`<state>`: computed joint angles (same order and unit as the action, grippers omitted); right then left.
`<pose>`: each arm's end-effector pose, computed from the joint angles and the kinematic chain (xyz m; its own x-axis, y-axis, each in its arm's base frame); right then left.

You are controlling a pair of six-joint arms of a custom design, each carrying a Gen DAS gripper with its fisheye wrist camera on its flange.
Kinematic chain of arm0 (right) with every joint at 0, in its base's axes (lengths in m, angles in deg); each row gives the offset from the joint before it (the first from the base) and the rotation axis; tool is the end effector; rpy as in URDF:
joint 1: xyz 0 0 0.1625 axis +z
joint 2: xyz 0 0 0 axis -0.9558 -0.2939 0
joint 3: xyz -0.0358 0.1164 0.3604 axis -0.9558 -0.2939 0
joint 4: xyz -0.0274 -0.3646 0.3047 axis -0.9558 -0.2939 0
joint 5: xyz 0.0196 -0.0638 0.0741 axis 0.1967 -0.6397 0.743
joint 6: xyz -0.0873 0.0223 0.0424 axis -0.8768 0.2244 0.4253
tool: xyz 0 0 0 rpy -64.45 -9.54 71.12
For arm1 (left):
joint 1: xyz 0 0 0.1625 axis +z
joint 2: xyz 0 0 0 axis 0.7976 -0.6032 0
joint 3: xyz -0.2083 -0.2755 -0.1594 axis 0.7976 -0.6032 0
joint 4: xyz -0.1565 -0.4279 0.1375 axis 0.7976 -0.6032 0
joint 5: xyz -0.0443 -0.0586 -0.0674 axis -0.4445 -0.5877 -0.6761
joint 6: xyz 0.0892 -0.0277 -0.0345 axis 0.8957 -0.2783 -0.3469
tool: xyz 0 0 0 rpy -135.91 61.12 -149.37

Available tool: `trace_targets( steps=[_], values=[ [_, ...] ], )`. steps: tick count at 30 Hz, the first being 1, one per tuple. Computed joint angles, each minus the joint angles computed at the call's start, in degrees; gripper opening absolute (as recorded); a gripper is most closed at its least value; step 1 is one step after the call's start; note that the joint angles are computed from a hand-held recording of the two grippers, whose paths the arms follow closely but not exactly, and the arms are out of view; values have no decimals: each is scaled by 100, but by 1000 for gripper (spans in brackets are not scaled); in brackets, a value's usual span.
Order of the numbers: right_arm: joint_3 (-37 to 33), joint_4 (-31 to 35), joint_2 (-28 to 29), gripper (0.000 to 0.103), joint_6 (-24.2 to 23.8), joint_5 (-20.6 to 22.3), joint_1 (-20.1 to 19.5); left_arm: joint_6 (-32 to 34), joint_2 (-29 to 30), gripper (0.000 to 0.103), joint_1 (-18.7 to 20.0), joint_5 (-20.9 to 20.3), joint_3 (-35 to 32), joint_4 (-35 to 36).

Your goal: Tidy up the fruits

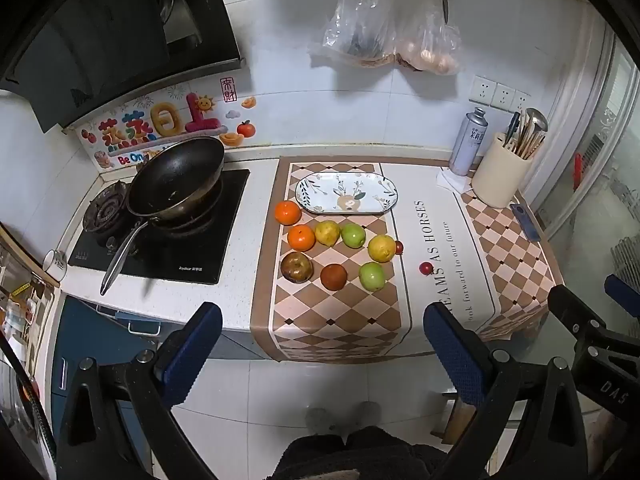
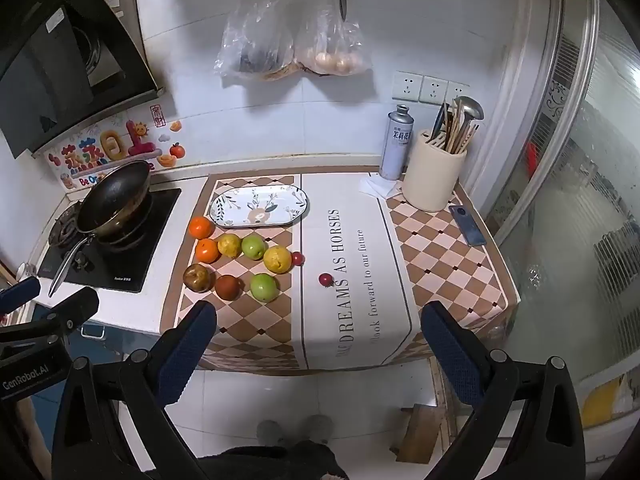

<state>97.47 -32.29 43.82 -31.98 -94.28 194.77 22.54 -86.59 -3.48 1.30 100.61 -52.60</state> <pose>0.5371 -0.7419 0.2861 -0.6843 -0.2555 0.6830 -0.5830 0.7543 -0.3020 -0.3074 -0.7005 0.4740 -0.6707 -0.2897 -0.6828 0.2501 0.7783 -0.5759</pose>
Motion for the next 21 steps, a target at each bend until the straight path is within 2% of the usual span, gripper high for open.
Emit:
trace_targets(
  steps=[9, 17, 21],
  values=[
    [2, 84, -18, 103, -65, 127, -6, 4, -3, 103, -15, 9, 1, -22],
    [33, 158, -43, 103, 64, 154, -13, 15, -68, 103, 0, 23, 81, -48],
    [-229, 328, 83, 103, 66, 170, -18, 35, -62, 103, -5, 17, 38, -52]
  ],
)
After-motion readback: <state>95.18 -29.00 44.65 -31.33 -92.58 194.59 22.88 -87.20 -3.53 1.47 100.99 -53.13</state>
